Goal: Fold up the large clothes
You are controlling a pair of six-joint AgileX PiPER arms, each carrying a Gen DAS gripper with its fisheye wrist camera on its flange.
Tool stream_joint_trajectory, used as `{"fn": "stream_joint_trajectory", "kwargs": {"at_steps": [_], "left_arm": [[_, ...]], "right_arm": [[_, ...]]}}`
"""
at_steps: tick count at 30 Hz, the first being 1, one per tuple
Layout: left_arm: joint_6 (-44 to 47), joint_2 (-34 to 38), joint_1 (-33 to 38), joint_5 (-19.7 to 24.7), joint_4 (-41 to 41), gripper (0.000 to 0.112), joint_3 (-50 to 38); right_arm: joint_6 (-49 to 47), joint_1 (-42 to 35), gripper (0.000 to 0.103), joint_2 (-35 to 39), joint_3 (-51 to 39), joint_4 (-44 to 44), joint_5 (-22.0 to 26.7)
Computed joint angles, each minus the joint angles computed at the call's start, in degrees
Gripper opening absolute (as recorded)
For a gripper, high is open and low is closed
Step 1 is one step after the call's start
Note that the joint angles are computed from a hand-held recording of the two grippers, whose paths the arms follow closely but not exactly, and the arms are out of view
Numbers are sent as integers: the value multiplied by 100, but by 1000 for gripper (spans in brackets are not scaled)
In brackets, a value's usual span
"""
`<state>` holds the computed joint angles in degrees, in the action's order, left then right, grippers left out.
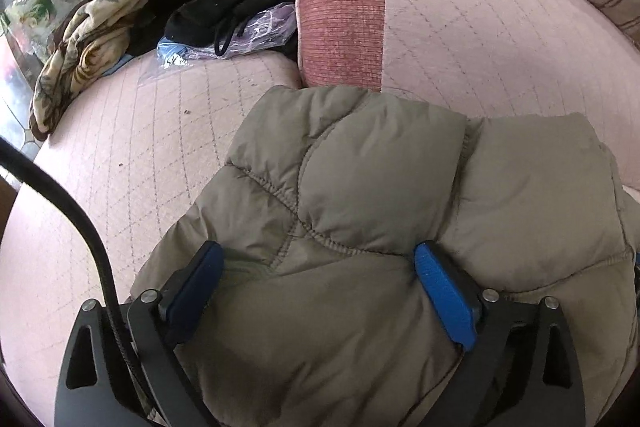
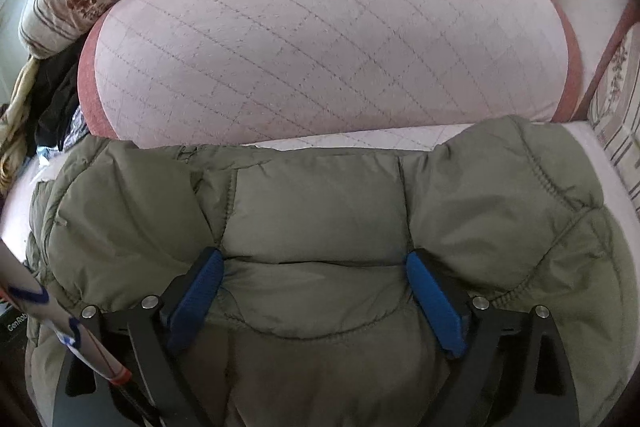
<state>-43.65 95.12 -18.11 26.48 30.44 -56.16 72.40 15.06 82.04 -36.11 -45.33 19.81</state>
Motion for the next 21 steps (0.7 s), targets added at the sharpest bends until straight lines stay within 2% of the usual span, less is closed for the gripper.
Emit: {"fn": "stream_joint_trajectory", "kwargs": {"at_steps": [6, 8, 10, 12, 16, 19, 21], "left_arm": [[-248, -93, -81, 0, 241, 97, 108], [118, -194, -94, 192, -47, 97, 54], [408, -422, -124, 544, -116, 94, 26], [725, -817, -81, 713, -261, 94, 152], [1595, -1656, 209, 1046, -965, 94, 320], [1415, -2007, -66, 1355, -746, 94, 258], [1317, -2076, -455, 1508, -705, 94, 152]], "right_arm": [[797, 62, 94, -124, 207, -749, -69], [429, 147, 94, -123, 95, -407, 165], [-344, 324, 95, -179, -188, 285, 795], [-344, 540, 95, -549, -174, 385, 1331], [-646, 698, 95, -1606, 199, 964, 1765], [-94, 1213, 94, -1964, 245, 564, 2522], [339, 1496, 94, -1915, 163, 141, 2971]]}}
